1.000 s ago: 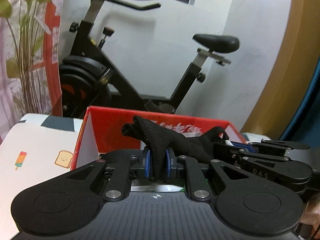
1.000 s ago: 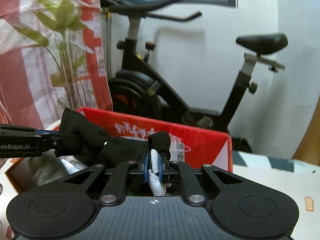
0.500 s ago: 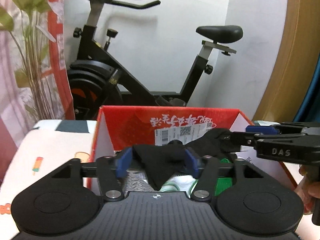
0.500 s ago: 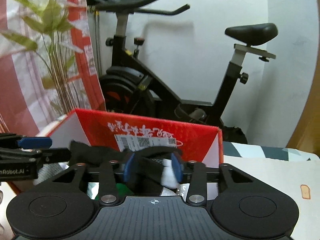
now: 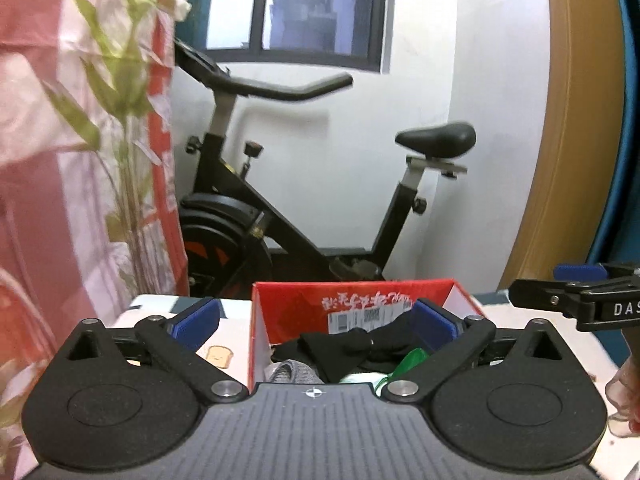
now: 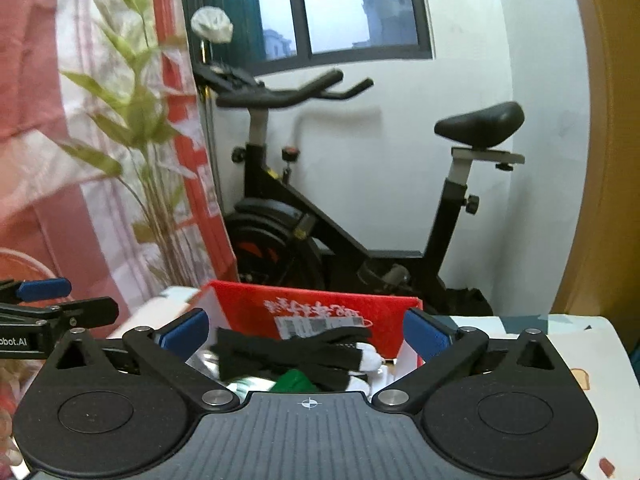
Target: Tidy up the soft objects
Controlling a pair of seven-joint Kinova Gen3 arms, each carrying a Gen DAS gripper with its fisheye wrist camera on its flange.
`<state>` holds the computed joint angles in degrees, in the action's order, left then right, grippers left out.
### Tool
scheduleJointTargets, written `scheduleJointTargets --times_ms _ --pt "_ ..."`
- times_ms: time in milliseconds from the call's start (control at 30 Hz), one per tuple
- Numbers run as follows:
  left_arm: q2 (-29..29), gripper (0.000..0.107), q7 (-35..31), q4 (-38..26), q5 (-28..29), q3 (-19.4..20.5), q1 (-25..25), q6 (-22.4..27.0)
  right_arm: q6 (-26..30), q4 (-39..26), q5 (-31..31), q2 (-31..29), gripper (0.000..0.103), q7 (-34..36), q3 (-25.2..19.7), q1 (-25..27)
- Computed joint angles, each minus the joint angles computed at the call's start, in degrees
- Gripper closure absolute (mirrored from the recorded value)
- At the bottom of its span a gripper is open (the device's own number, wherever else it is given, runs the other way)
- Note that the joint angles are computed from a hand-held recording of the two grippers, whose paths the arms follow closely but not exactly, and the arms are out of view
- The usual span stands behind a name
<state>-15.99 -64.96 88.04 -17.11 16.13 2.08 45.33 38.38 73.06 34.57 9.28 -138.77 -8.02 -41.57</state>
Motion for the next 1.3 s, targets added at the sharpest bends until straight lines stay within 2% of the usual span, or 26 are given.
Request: scheduleJointTargets --times_ms 133,300,533,733,967,1300 --pt "-3.6 0.004 1.5 -1.6 -1.1 2.2 -1.3 3.8 2.9 1.3 4.3 -3.8 0.0 -4.5 -1.5 -2.2" --pt "-7.9 0.004 1.7 -3.9 -0.5 4.6 -3.4 8.9 9.3 3.0 12.4 -7.8 0.0 -11.6 -6.5 -3.9" --pt "-13.4 0.004 0.4 -8.1 -2.3 13.0 -12.0 17.7 17.1 5.2 17.5 -12.7 0.0 -18.7 -14.8 -3.1" --pt "-18.0 0.004 -1.8 -10.4 3.3 11.0 -13.4 18.8 24.6 4.1 21.5 -14.7 0.0 -20.8 -21.6 -3.1" --pt "-21.7 0.004 -5.8 -12.6 7.2 11.8 -17.5 19.5 29.8 3.3 25.9 -15.7 0.0 -22.1 -27.1 -4.1" --pt "-23.7 0.004 -8.7 -12.8 13.0 10.9 -21.9 19.7 34.4 1.9 30.3 -15.5 0.0 -22.7 -30.2 -5.4"
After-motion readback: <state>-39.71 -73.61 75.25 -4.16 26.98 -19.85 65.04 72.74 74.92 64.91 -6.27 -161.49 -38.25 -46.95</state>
